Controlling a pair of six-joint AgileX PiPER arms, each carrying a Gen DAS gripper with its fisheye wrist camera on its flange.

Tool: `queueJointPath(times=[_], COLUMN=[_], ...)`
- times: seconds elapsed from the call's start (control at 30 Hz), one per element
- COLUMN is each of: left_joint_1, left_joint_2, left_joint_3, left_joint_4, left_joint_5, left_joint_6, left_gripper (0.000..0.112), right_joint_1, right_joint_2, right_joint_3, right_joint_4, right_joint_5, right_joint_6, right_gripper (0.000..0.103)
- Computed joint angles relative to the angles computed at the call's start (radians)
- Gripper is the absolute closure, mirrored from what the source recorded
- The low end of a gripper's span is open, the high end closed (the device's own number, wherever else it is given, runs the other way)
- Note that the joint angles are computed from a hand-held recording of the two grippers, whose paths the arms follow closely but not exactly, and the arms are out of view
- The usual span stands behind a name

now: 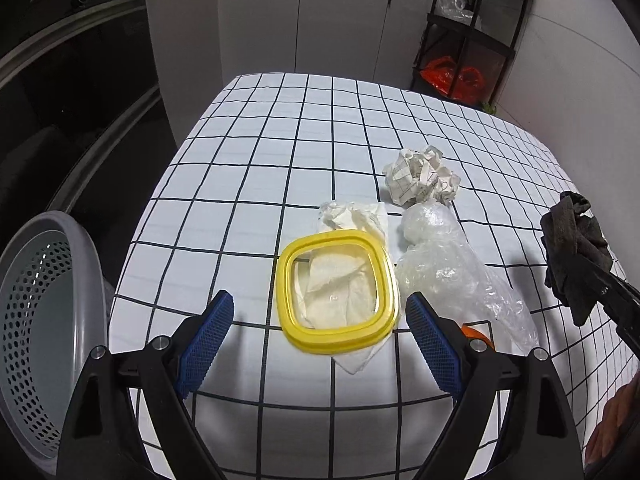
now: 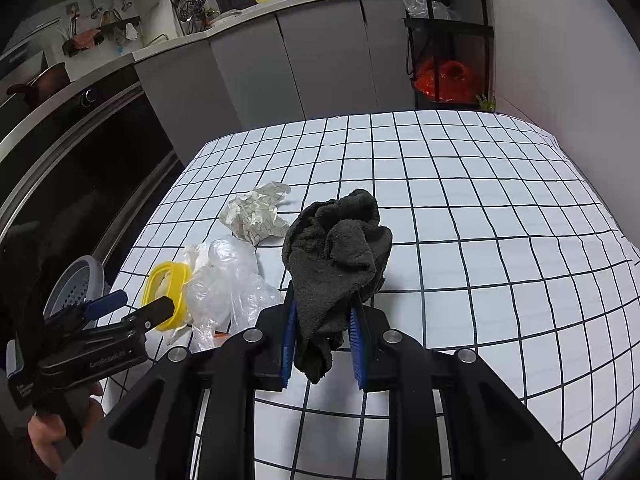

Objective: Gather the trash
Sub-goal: 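Grasp the black cloth with the right tool while the left tool grasps the yellow lid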

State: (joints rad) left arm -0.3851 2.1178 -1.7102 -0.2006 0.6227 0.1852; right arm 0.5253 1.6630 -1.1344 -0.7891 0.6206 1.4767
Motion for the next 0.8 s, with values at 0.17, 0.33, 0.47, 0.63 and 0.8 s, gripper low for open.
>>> queueJointPath(times=[0.17, 0.33, 0.47, 0.63, 0.8], left_joint_1=[0.012, 0.035, 0.039, 0.038, 0.045], left_joint_2=[0.049, 0.067, 0.06, 0.013, -0.047], left_joint_3=[-0.06, -0.08, -0.072, -0.021, 0.043], left_joint_4=[-0.037, -0.124, -0.136, -0.125, -0.088], left_joint_5=[0.046, 0.075, 0.067, 0.021, -0.032], left_joint_6=[0.015, 0.081, 0.096, 0.109, 0.094], left_gripper=[0.026, 0.044, 0.045, 0.045, 0.045], right_joint_1=[-0.003, -0.004, 0.0, 0.007, 0.023], right_joint_2=[-0.007, -0.006, -0.003, -0.001, -0.017], right_joint_3=[0.012, 0.012, 0.009, 0.0, 0.006], right_joint_4=[0.007, 0.01, 0.008, 0.009, -0.008], right_joint_5=[-0.014, -0.018, -0.012, -0.004, 0.009], right_joint_6=[-0.002, -0.01, -0.011, -0.02, -0.003], right_gripper=[0.081, 0.081, 0.081, 0.081, 0.081])
